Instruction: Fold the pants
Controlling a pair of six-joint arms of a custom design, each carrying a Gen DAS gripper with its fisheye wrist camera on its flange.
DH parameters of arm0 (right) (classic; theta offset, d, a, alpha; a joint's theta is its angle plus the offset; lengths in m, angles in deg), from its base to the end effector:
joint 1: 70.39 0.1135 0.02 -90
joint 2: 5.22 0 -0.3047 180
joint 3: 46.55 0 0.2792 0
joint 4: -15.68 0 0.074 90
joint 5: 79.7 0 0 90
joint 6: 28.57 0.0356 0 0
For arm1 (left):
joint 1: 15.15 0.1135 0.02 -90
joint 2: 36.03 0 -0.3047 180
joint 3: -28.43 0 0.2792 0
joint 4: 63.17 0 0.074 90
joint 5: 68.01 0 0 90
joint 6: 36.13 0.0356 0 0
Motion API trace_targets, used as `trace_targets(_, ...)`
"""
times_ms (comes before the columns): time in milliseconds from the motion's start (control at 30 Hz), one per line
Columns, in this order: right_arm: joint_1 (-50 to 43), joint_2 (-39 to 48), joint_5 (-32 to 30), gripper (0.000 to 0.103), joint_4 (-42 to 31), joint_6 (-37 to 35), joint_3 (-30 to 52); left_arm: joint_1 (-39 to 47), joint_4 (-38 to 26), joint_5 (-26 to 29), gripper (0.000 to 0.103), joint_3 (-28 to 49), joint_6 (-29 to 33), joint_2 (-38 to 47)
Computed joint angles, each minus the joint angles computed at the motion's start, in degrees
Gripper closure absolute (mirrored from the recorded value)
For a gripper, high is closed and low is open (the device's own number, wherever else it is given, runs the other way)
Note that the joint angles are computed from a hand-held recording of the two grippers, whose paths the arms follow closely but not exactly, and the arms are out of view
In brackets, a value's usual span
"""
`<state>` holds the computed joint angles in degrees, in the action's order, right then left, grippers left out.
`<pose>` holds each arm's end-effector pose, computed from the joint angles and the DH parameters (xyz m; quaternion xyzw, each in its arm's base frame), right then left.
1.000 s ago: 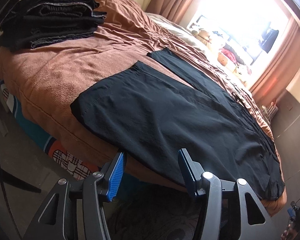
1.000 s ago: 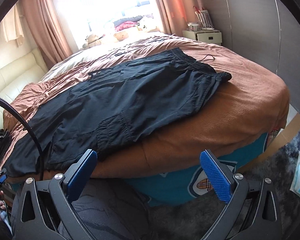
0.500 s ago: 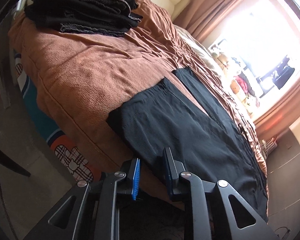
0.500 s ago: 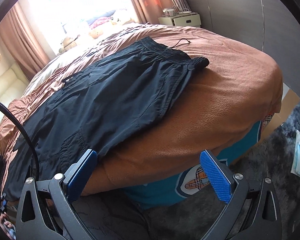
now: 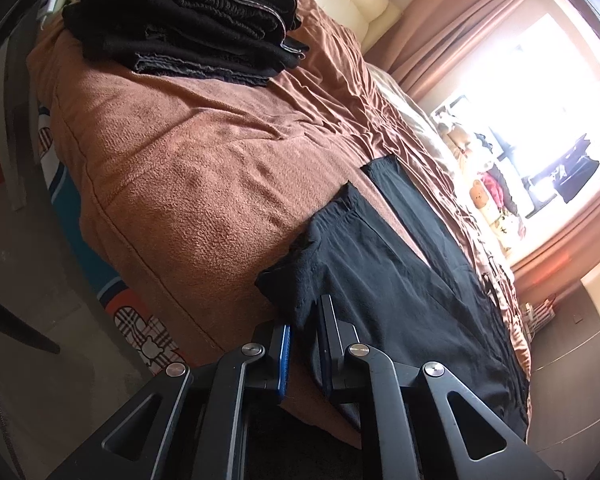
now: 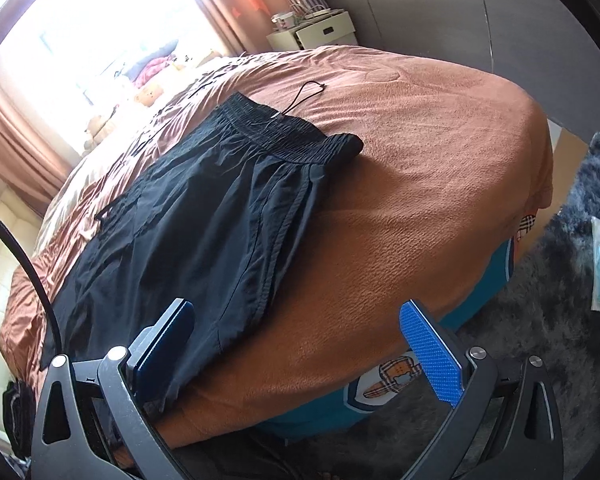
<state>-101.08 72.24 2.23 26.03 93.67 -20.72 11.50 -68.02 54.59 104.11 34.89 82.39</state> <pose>0.1825 -0.1025 0.1200 0.4496 0.7902 0.0697 0.4105 0.4020 0.1803 0.1152 -0.2534 0.8642 -0.2379 0.3639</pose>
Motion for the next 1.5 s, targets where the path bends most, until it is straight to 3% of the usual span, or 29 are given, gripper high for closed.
trace_targets(233,-7.09,13.78,-11.04,0.012,11.75,2.03,2.05,-1.00,-0.72,-1.43,0.094,1.40,0.28,-1.07)
trace_targets(367,-9.30,21.45,-14.18,0.016,14.32,2.52,6.85,-1.12,-1.37,-1.34,0.096,2.53,-0.21,-1.08)
trace_targets(433,-10.23,23.04,-15.73,0.023,16.33,3.28,8.32,-1.26,-1.69,-1.53,0.096,2.75,-0.30,-1.27)
trace_targets(500,-11.84,26.00,-19.69,0.041,16.13,3.43,11.42,-1.36,-2.03,-1.45,0.096,3.06,-0.32,-1.42)
trace_targets(600,-13.38,30.40,-23.36,0.085,11.86,2.90,16.96,-1.52,-3.06,-0.99,0.096,4.36,-0.48,-1.44)
trace_targets(700,-14.72,30.20,-24.34,0.100,11.03,2.86,17.99,-1.87,-4.40,-0.21,0.097,6.11,-0.07,-1.87)
trace_targets(1133,-17.59,23.13,-27.46,0.102,20.09,7.16,13.10,-6.56,-18.49,-0.47,0.097,27.96,2.04,1.93)
trace_targets(1500,-11.03,15.87,-20.63,0.102,9.40,7.74,21.90,-10.32,-28.74,-1.98,0.097,52.13,1.09,11.87)
